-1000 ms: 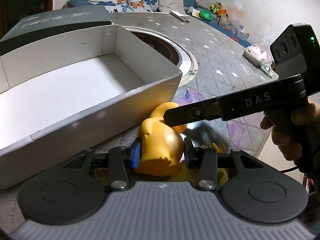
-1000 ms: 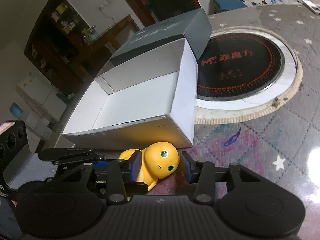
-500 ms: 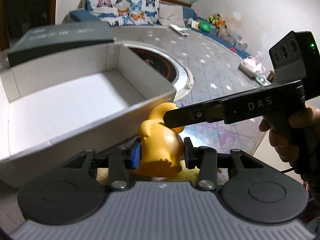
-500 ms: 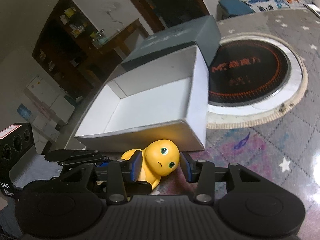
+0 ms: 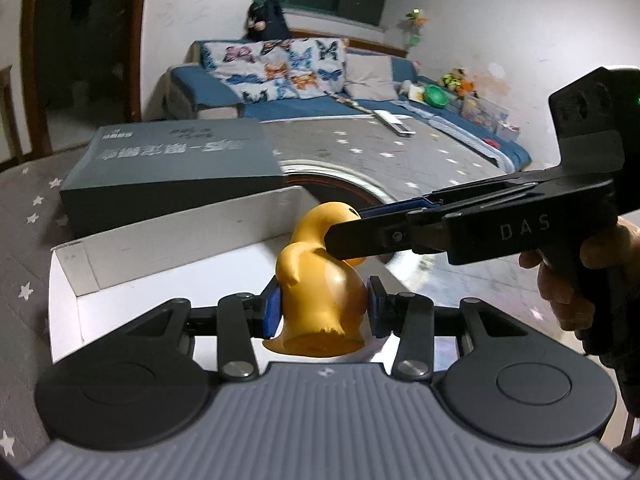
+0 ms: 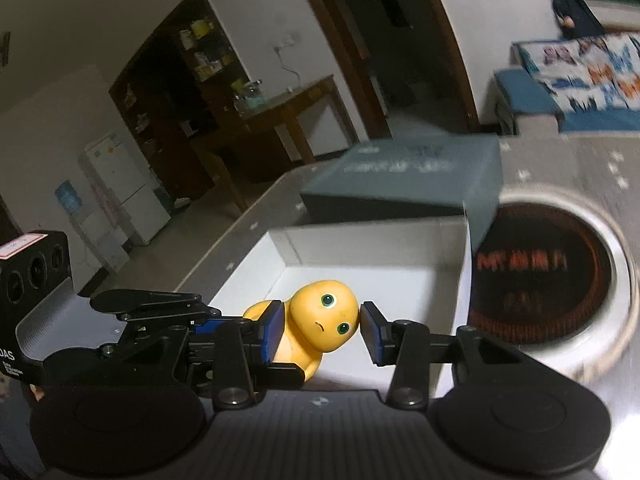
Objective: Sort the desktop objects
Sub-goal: 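Lift the duck with both grippers into the white box and open them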
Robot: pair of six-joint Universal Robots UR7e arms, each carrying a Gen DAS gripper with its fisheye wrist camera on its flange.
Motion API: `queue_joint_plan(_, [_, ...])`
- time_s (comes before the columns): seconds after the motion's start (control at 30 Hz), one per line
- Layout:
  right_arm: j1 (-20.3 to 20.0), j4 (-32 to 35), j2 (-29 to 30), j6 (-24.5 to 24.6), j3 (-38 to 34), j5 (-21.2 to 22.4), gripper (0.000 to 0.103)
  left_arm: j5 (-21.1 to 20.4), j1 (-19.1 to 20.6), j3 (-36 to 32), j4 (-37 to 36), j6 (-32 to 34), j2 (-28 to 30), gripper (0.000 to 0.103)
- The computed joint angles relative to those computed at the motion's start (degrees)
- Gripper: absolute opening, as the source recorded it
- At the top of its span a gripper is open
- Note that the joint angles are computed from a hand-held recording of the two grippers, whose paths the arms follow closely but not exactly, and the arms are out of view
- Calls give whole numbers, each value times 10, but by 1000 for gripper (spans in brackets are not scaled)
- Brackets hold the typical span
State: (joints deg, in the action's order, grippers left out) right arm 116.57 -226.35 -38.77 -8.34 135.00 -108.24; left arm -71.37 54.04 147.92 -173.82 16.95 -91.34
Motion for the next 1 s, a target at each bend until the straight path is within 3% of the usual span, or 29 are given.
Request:
queue_joint_plan(0.23, [-49, 95, 4, -33, -71, 30, 43, -12, 76, -82, 13, -10, 94, 43])
queue_joint_plan(0.47, [-85, 166, 21, -37, -116, 50, 43, -10, 115, -130, 36, -19, 142, 43])
queue_joint_plan(0.73, [-82, 205, 40, -48, -147, 17, 43, -1, 121, -136, 33, -28, 162, 43])
queue_joint_plan(1.0, [-73, 196, 44, -46, -146, 2, 47, 22, 113, -123, 19, -29, 159, 47])
